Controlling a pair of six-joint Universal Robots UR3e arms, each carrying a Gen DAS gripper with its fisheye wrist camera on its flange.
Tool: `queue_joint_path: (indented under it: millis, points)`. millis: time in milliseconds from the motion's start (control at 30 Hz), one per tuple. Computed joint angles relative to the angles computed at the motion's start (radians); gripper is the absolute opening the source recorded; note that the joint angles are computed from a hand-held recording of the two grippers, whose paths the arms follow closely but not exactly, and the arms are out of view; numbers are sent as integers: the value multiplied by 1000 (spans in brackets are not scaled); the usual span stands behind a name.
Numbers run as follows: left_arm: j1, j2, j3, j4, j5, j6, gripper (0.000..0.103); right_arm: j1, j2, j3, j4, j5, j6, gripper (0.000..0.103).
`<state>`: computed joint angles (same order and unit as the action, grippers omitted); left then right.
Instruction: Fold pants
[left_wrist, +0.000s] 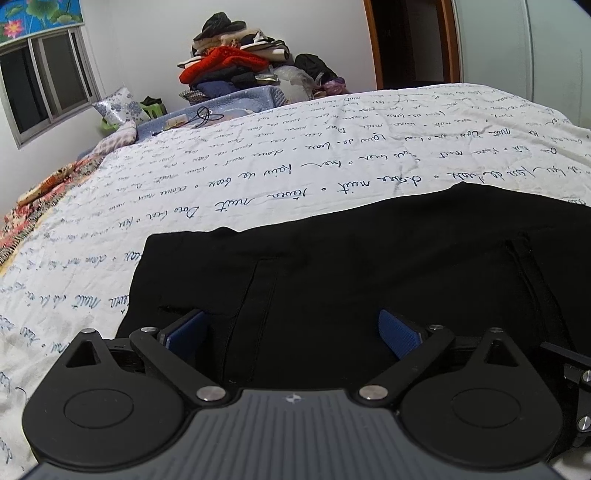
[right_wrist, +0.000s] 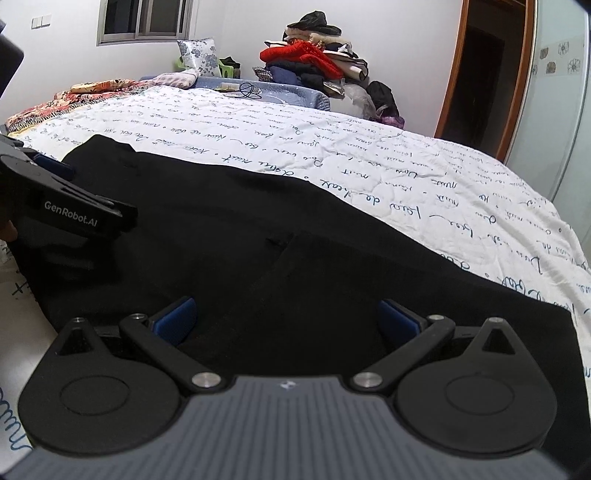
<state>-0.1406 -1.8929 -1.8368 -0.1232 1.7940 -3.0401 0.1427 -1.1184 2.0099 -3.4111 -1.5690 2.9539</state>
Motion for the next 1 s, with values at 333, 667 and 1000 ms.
queue_joint_path:
  millis: [333,667,1000]
  points:
    - [125,134,-73,-5,-6,59,101,84,-46,-67,121,-95,85,103]
    - [372,263,-90,-158,-99,-25,101,426,221,-338,-88,-249,-413,103]
    - [459,310,-104,-222,-127,-24,101,562,528,-798,84,-374,-604,103]
